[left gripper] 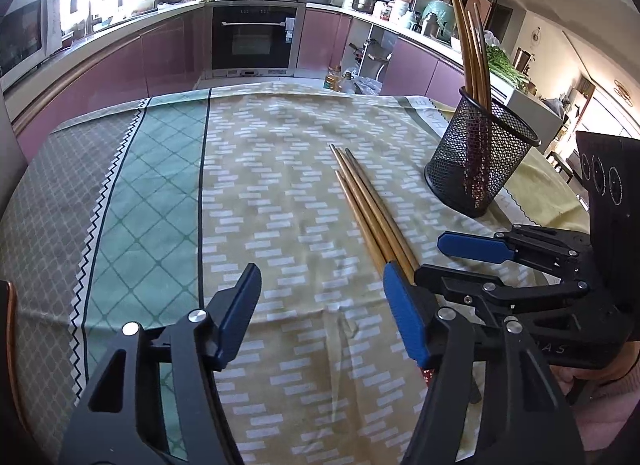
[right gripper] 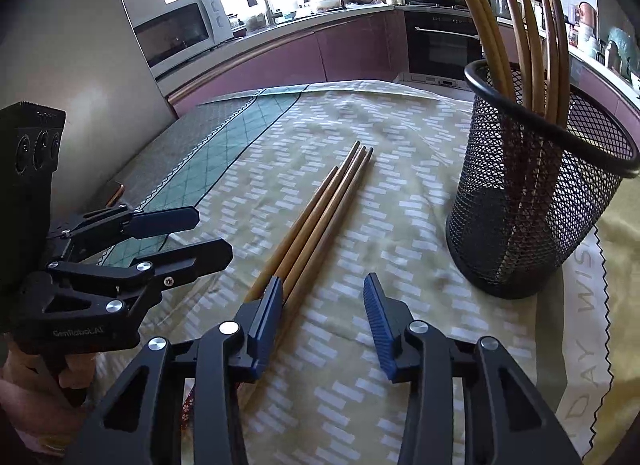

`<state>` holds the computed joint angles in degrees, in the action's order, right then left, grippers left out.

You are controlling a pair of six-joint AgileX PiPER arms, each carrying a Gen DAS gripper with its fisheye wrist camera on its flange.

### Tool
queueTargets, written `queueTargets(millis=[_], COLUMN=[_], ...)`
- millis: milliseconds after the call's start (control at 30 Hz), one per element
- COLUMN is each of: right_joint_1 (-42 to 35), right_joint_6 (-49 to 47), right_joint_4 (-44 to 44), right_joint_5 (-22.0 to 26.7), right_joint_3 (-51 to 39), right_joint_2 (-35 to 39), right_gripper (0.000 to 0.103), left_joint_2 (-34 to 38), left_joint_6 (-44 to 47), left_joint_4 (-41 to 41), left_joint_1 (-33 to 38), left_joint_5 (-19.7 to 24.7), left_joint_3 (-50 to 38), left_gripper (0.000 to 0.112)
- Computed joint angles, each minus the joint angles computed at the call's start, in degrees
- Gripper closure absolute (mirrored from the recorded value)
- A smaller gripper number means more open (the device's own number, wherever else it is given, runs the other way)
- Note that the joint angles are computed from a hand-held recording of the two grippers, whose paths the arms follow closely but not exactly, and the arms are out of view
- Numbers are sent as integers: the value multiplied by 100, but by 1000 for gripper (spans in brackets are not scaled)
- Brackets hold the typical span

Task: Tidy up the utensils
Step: 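Move both open grippers back over the chopsticks lying on the cloth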

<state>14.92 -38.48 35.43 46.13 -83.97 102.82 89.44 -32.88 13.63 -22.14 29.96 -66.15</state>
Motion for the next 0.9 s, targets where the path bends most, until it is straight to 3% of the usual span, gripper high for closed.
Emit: queueTargets(millis=[267, 533, 833, 900], right_joint_1=[-57, -109, -191, -200], right_joint_6=[166, 256, 205, 203], right_joint_4=[-106, -76, -54, -54], right_joint_5=[92, 256, 326, 340], right_joint_3=[-74, -191, -200, -210], right_joint_2=[26, 94, 83, 89], right_gripper=[73, 73, 74, 74], left_joint_2=[162, 461, 785, 812], left_joint_6=[266, 623, 831, 940], left_joint_4=[-140, -266, -372, -479], left_joint_1=[-36, -123, -124, -78], left_joint_5=[71, 254, 603, 635], left_joint_3=[-162, -531, -935, -987], left_gripper=[53, 55, 65, 71])
